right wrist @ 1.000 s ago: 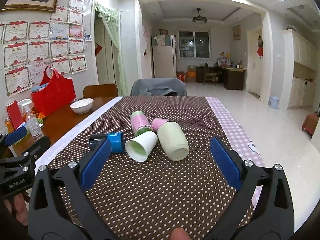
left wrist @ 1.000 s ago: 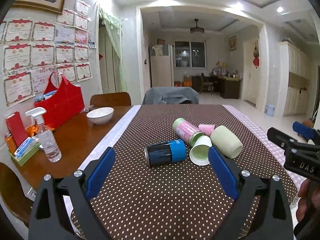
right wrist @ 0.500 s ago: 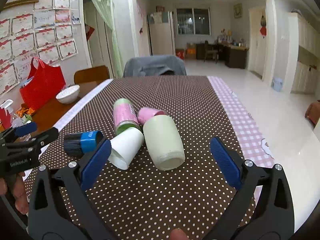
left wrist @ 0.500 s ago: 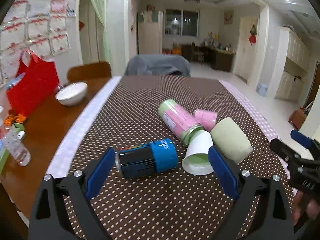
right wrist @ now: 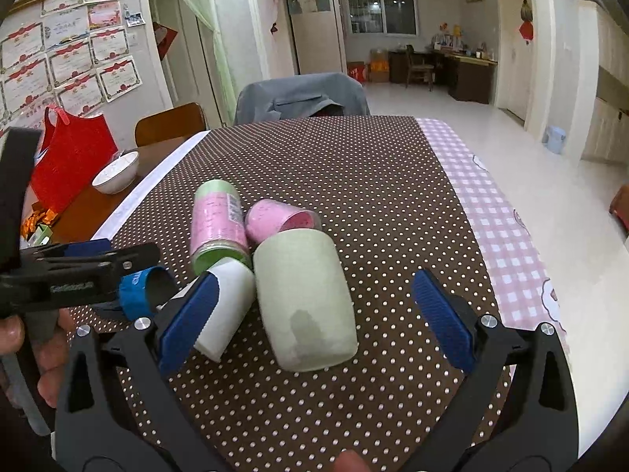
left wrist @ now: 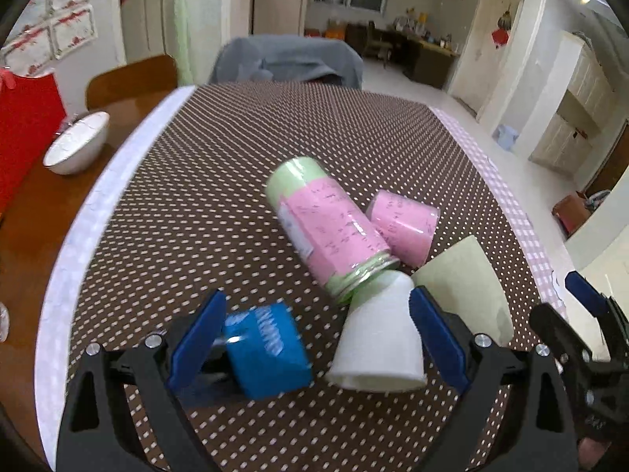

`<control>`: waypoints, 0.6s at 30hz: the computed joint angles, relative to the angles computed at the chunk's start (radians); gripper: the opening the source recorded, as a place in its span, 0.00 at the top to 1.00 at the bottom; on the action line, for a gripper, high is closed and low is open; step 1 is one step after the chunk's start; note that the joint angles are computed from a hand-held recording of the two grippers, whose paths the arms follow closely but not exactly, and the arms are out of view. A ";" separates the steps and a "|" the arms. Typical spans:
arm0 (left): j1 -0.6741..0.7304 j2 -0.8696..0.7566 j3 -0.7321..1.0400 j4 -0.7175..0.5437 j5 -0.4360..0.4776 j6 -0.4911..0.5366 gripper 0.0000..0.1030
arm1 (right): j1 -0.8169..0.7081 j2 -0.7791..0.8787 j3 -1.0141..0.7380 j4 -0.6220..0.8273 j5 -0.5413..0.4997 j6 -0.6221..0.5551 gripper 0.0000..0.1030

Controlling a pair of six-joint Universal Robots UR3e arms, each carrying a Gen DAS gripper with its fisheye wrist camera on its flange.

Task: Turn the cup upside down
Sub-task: 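Move the left gripper to the pink-labeled cookie jar and close on it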

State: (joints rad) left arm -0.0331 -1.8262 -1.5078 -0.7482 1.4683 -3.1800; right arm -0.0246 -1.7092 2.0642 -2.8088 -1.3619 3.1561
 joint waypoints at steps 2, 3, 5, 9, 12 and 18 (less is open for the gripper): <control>-0.011 -0.084 0.108 -0.052 0.000 -0.011 0.10 | -0.009 0.024 -0.013 0.000 0.011 -0.005 0.06; -0.013 -0.127 0.170 -0.089 -0.002 -0.014 0.10 | -0.012 0.037 -0.022 0.001 0.016 -0.007 0.06; -0.007 -0.194 0.265 -0.155 -0.019 -0.036 0.10 | -0.022 0.051 -0.028 0.002 0.026 -0.009 0.06; 0.003 -0.339 0.482 -0.291 -0.025 -0.079 0.10 | -0.052 0.097 -0.057 0.005 0.052 -0.011 0.06; 0.013 -0.439 0.638 -0.398 -0.050 -0.088 0.10 | -0.072 0.120 -0.070 0.007 0.078 -0.015 0.06; 0.016 -0.587 0.896 -0.580 -0.061 -0.074 0.10 | -0.088 0.166 -0.099 0.007 0.108 -0.013 0.06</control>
